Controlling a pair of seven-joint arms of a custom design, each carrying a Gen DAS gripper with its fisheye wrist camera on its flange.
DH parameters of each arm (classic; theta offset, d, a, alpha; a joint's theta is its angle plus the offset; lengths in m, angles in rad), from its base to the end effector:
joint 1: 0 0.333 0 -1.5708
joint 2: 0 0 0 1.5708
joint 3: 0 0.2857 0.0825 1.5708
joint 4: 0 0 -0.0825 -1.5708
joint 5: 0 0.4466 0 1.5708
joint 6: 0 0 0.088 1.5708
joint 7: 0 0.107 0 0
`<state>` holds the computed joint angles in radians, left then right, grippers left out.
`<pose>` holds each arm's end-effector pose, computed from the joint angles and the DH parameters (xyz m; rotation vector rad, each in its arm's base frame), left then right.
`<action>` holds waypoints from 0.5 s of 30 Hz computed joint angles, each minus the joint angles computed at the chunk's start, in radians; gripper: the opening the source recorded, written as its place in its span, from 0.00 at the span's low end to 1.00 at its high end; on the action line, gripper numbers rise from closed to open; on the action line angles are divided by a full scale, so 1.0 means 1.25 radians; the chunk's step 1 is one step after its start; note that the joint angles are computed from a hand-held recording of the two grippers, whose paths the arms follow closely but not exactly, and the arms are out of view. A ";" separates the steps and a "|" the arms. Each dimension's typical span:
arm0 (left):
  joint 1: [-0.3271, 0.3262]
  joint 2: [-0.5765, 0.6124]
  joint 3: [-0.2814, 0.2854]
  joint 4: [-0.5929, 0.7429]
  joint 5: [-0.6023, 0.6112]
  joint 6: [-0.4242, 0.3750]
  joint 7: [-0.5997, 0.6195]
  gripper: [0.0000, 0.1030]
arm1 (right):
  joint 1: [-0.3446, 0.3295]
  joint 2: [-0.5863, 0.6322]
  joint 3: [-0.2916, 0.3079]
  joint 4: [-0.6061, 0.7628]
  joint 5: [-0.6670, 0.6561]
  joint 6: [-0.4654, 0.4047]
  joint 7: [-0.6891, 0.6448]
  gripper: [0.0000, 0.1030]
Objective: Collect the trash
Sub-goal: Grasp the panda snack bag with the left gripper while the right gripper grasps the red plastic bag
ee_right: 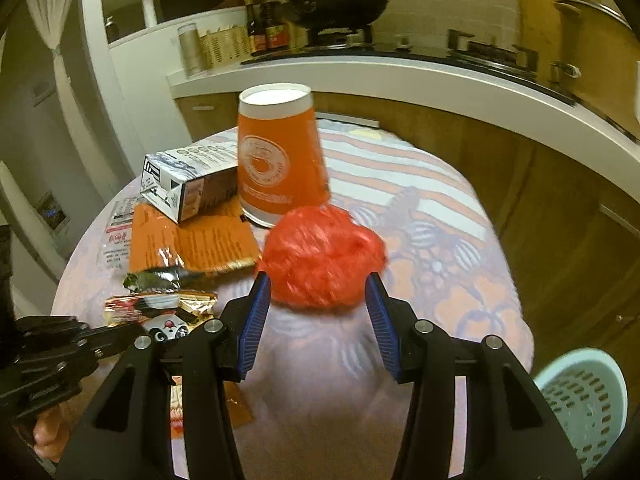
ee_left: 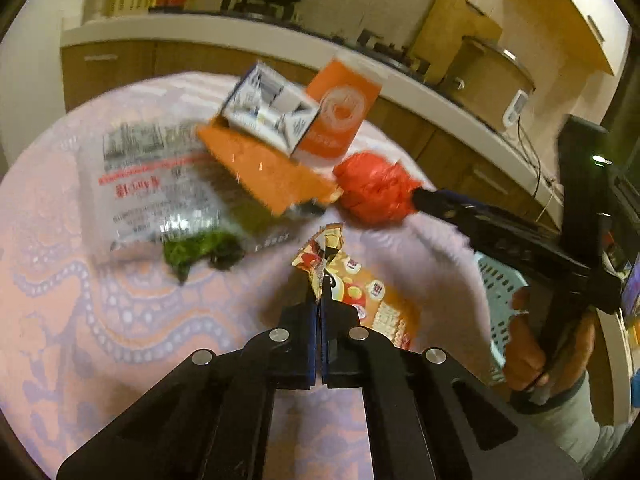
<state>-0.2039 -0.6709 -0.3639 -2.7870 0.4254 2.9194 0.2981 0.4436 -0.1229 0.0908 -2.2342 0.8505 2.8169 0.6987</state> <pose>0.3754 -0.2516 0.4088 -2.0731 1.5174 -1.0301 0.5349 0.2743 0.4289 -2.1022 0.9893 -0.2833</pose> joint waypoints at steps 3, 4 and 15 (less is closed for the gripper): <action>0.019 -0.025 -0.028 0.001 0.018 -0.014 -0.026 0.00 | -0.003 0.041 0.011 0.039 -0.042 0.005 0.046 0.65; 0.014 -0.034 -0.022 -0.005 0.019 -0.015 -0.025 0.00 | -0.005 0.056 0.013 0.054 -0.050 -0.002 0.057 0.66; 0.022 -0.013 -0.025 0.005 0.034 -0.006 -0.046 0.00 | -0.033 0.111 0.037 0.101 -0.163 -0.018 0.159 0.55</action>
